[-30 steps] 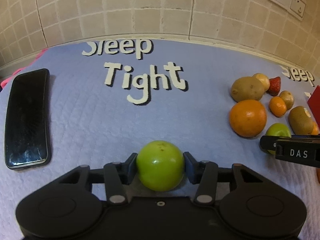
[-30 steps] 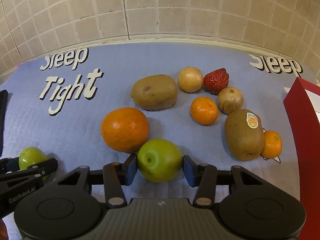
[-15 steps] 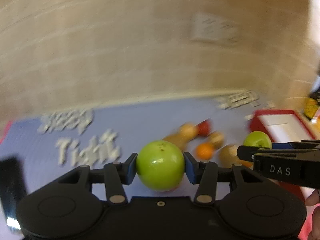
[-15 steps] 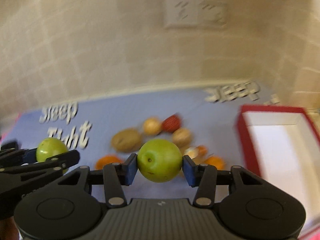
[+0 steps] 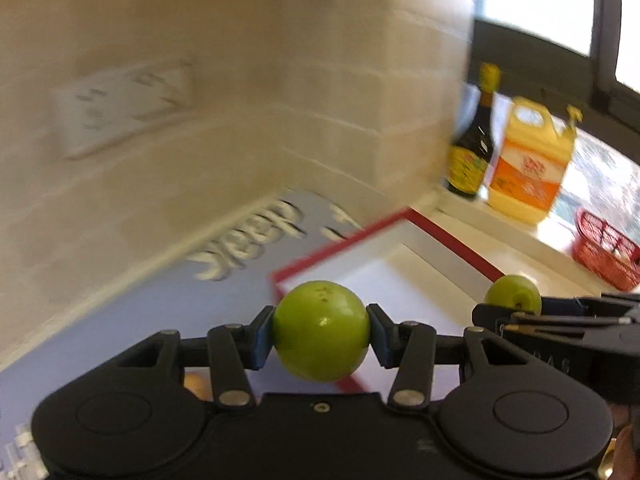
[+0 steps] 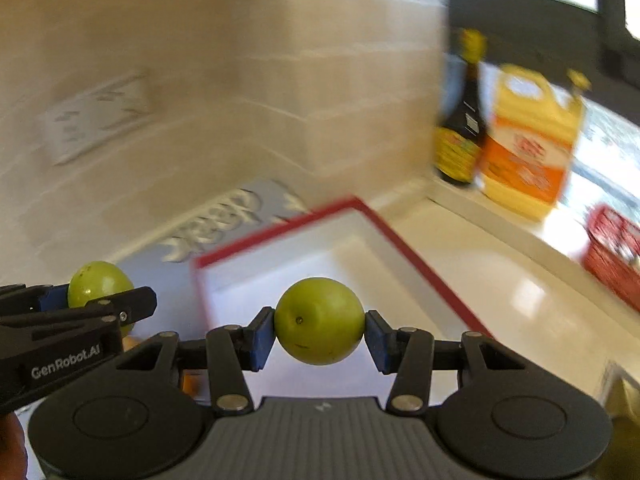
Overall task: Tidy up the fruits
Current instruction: 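Carry both green apples into the red box and open both tools, then move both open tools back to the oranges on the mat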
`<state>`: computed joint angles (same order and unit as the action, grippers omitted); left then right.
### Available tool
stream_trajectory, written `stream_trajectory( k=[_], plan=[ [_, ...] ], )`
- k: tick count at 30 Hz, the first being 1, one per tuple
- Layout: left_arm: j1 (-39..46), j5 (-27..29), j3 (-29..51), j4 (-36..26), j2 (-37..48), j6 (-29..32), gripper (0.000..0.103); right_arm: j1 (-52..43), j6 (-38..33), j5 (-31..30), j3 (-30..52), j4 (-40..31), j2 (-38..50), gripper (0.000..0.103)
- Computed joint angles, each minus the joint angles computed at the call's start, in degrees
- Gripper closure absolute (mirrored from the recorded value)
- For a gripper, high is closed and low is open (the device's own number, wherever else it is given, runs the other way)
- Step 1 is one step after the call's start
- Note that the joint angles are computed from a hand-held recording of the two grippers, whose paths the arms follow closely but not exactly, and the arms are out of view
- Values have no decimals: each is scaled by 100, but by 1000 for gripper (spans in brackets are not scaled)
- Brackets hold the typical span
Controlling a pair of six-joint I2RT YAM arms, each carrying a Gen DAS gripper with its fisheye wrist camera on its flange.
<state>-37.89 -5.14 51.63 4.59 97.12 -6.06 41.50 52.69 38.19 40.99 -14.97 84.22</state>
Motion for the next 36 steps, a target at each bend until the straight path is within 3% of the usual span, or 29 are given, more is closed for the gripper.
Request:
stream_trajectory(
  k=[9,18,25,26,27,28,29,36],
  plan=[
    [-305,251,1889,-381,2295,29,45,-1006,-9,-703,-656,841,620,52],
    [-271,338,2652,-750,3180,-38,45,-1486,-312,-1234,-579,1539,1526,52],
    [-360,90,2727,-736,3262,75,44,-1503,-395,-1200,-456,1616,1855,52],
    [-347,138,2635,-648,3190,60,42,-1519,-413,-1220,-424,1580,1860,52],
    [-342,152,2549,-562,3108,66,34,-1506,-411,-1210,-432,1556,1809,51],
    [-347,126,2408,-435,2978,78,26,-1476,-403,-1161,-451,1511,1711,46],
    [-361,59,2252,-304,2832,92,24,-1429,-390,-1064,-457,1426,1600,45],
    [-162,-132,1027,124,1344,71,23,-924,-187,-361,-358,482,557,44]
  ],
)
